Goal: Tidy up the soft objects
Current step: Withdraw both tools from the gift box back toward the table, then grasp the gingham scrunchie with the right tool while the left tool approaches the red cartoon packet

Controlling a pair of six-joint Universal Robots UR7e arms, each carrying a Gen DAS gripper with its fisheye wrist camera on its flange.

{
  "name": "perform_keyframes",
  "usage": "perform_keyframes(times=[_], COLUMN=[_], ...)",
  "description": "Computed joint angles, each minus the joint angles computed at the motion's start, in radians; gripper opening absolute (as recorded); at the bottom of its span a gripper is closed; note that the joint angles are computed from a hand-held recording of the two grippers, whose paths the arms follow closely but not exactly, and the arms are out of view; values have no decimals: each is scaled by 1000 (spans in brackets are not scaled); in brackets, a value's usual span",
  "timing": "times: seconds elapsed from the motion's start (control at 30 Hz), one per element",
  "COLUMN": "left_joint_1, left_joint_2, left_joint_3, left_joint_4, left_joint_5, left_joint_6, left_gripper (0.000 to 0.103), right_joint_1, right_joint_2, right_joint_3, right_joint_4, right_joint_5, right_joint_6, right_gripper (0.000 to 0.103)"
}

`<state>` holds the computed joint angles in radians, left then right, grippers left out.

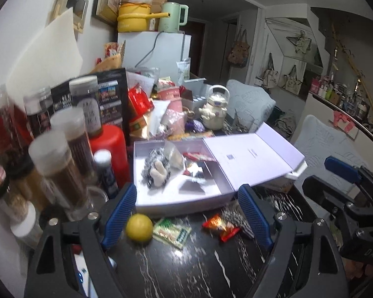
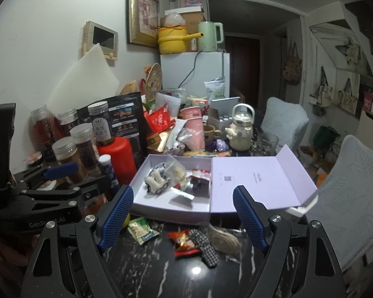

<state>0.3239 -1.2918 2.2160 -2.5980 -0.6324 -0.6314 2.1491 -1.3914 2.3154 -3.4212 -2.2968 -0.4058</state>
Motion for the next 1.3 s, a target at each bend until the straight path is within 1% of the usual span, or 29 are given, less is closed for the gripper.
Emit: perform_keyframes(times=[0.03, 0.1, 0.3, 0.47, 0.6, 0.7, 0.8, 0.83, 0.9, 0.97, 1.03, 1.17, 1.3], left_joint_1=[-7, -15, -36, -52, -60, -58, -54, -55, -55, -52, -49, -35, -14], left_joint_2=[-12, -20, -49, -58, -56, -49, -43, -38, -27, -18, -8, 20, 61], left_joint_3=[15, 30, 76, 104, 124, 132, 150, 156, 156, 148, 146, 139, 122], left_joint_4=[16, 34, 84, 107, 91, 85, 41, 27, 38, 66, 68, 55, 35], left_joint_5=[-7, -15, -48, -70, -89, -109, -145, -150, -150, -158, -160, -158, -161], left_joint_6=[-21, -45, -115, -145, -145, -152, -149, -146, -156, -164, -162, -159, -154], left_gripper=[84, 84, 84, 84, 84, 84, 84, 84, 84, 84, 84, 84, 84], right_joint_1=[7, 20, 27, 8, -16, -45, -76, -90, -117, -149, -182, -244, -301], right_joint_2=[1, 5, -19, -43, -54, -66, -80, -86, -99, -107, -119, -144, -146], right_joint_3=[9, 31, 89, 134, 164, 186, 211, 219, 231, 241, 252, 266, 256], right_joint_4=[-13, -39, -17, 5, 10, -2, -25, -26, -12, -7, 3, 29, 62], right_joint_5=[-8, -25, -27, -3, 5, 32, 63, 75, 91, 108, 122, 159, 172], right_joint_6=[-4, -2, 28, 66, 84, 85, 85, 84, 88, 90, 92, 86, 73], right_gripper=[86, 87, 87, 87, 87, 87, 87, 87, 86, 84, 79, 76, 66])
